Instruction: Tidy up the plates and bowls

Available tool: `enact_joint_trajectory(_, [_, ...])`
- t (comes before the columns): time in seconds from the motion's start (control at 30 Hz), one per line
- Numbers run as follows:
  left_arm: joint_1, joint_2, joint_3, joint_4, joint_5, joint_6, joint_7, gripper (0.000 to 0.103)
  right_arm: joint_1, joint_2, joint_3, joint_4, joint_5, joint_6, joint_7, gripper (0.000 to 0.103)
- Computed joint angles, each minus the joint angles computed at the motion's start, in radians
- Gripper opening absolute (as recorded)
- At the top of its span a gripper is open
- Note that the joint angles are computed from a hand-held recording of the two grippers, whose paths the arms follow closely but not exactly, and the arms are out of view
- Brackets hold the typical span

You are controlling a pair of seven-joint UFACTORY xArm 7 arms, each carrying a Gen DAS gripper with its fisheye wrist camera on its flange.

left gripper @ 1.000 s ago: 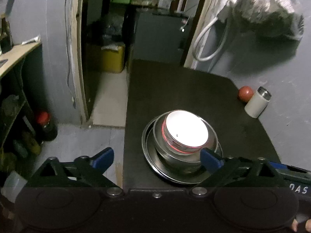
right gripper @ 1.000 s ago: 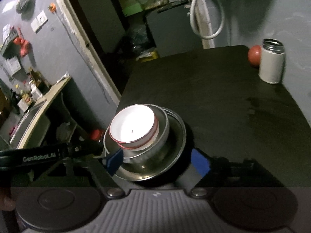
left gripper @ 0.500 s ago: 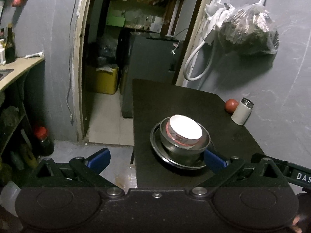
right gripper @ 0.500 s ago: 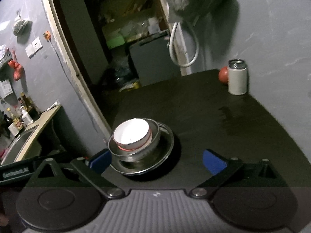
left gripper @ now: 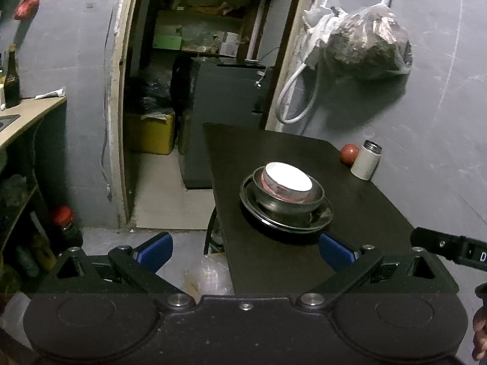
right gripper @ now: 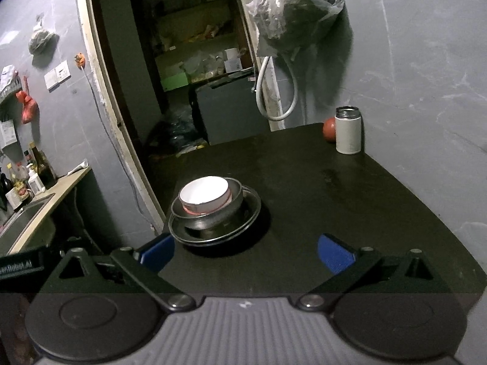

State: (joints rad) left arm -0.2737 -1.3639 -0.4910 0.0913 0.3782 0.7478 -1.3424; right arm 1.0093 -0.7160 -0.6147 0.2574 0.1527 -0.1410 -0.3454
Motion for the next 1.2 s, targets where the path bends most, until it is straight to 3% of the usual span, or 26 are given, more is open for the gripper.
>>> enact_joint_trajectory(0.4, [-0.094,-0.033,-0.02,-0.03,-0.022,0.044,-0.037,0.102,-0.118,-0.058,0.09,-0.051,0.03,0.076,-0.019,0.103])
enact_joint_trajectory(1.2, [-0.119,-0.032,-0.006,-0.035,-0.015,0.074,-0.061,0.102,-0.118,-0.036,0.118,-0.031,0.159,0.14,-0.128,0.103])
